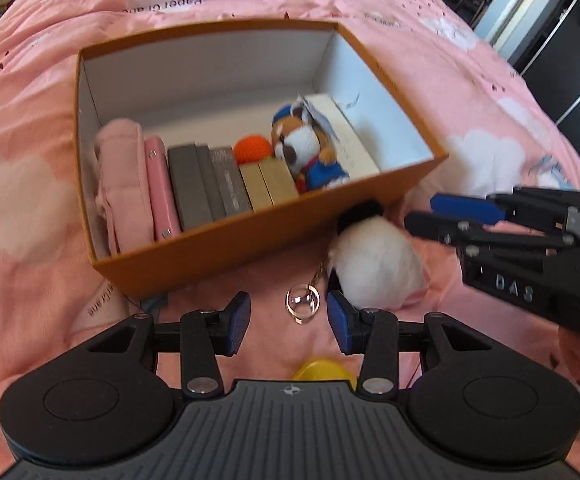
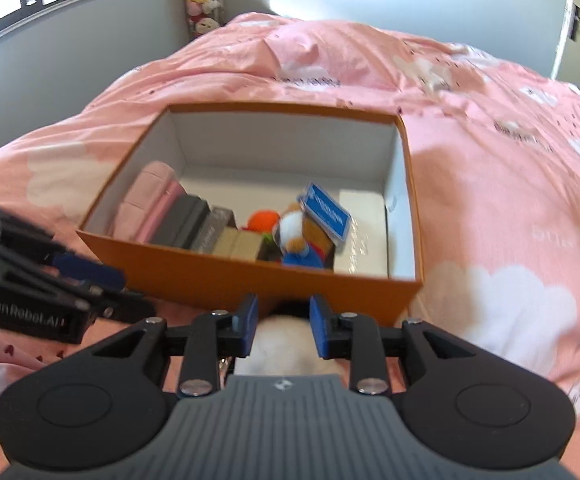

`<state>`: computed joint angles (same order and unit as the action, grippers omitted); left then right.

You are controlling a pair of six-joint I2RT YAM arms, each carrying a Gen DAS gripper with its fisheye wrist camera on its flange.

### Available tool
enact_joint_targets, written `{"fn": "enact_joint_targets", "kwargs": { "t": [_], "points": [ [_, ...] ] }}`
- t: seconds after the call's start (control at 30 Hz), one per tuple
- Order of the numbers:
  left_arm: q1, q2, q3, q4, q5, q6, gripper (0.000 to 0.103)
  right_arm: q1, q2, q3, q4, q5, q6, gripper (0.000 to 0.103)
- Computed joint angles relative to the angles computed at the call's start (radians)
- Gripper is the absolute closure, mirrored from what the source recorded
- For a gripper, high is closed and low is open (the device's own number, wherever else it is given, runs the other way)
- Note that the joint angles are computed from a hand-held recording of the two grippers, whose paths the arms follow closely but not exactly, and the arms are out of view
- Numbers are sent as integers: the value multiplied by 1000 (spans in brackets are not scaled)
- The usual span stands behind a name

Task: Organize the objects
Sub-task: 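Grasp the yellow tape measure with the left gripper while the right approaches the white panda keychain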

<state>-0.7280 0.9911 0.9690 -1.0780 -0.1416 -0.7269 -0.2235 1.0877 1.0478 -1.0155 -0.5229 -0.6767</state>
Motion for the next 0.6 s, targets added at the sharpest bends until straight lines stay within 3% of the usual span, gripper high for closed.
{"fn": "enact_joint_targets", "kwargs": {
  "t": [0.37, 0.6],
  "points": [
    [-52, 24, -102, 49, 70, -90, 45, 9, -65, -134, 53, 83, 32, 62],
    [-13, 18, -200, 130, 184, -120, 43, -13, -61, -146, 48, 91, 34, 55]
  ]
}}
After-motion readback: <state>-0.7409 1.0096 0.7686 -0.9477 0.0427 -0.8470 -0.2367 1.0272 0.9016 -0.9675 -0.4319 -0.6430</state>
